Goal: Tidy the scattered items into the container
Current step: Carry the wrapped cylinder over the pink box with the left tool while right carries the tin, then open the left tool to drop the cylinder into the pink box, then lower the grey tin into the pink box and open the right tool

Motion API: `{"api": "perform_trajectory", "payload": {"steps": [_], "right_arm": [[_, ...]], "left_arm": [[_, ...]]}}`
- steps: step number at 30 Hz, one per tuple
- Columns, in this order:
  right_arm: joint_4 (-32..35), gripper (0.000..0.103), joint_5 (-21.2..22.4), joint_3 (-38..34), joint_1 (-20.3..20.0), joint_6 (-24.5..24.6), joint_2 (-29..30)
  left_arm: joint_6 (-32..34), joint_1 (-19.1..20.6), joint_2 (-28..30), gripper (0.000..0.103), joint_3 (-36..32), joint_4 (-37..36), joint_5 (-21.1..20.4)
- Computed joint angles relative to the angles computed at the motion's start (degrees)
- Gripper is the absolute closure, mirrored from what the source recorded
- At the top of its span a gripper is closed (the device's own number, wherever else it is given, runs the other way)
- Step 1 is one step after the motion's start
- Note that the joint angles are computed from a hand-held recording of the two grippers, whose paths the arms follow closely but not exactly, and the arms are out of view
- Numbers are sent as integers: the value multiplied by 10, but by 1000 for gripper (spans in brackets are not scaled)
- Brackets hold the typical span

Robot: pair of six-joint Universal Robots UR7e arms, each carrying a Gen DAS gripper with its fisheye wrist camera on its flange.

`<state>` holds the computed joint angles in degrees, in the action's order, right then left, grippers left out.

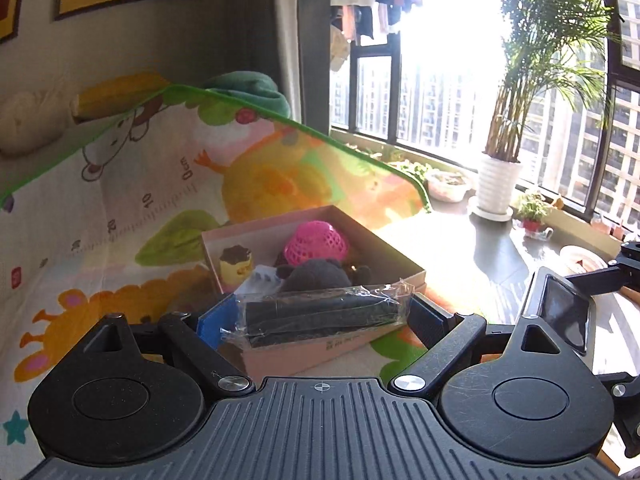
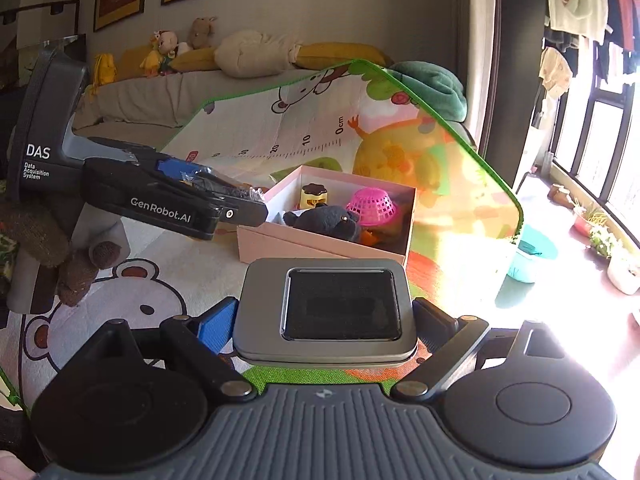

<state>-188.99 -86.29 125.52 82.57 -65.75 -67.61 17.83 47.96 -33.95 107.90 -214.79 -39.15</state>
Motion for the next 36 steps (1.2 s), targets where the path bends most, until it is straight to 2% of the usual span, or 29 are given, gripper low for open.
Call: {"api": "perform_trajectory", "payload": {"steps": [4, 6, 7, 9, 12, 16, 19, 22, 25, 29, 36], "right_arm": [[1, 11, -11, -18, 5, 3, 14], [-2, 11, -25, -27, 8, 12, 26], [-5, 11, -34, -31, 11, 17, 32], [-11, 11, -44, -34, 12, 23, 39], [-7, 11, -51, -43, 13, 29, 45], [4, 11, -64, -82, 32, 39, 74], [8, 11, -52, -134, 57, 36, 112], [24, 11, -54, -209, 87, 50, 167], [16, 11, -69, -295, 113, 61, 239], [79, 9, -92, -393, 127, 99, 297], [87, 5, -127, -411, 113, 119, 304]], "left_arm": [[54, 36, 14, 7, -84, -3, -62], [46, 62, 21, 5, -125, 27, -99], [34, 70, 23, 4, -139, 45, -102], [14, 81, 25, 3, -148, 61, -91], [6, 84, 18, 1, -115, 51, -67], [17, 73, 18, 0, -67, 42, 15], [-19, 68, 4, 0, -30, 64, 58], [-73, 69, -22, 0, 5, 87, 49], [-85, 68, -31, 0, 19, 86, 51], [-100, 68, -37, 0, 26, 86, 47], [-92, 78, -28, 0, 6, 94, 10]]}}
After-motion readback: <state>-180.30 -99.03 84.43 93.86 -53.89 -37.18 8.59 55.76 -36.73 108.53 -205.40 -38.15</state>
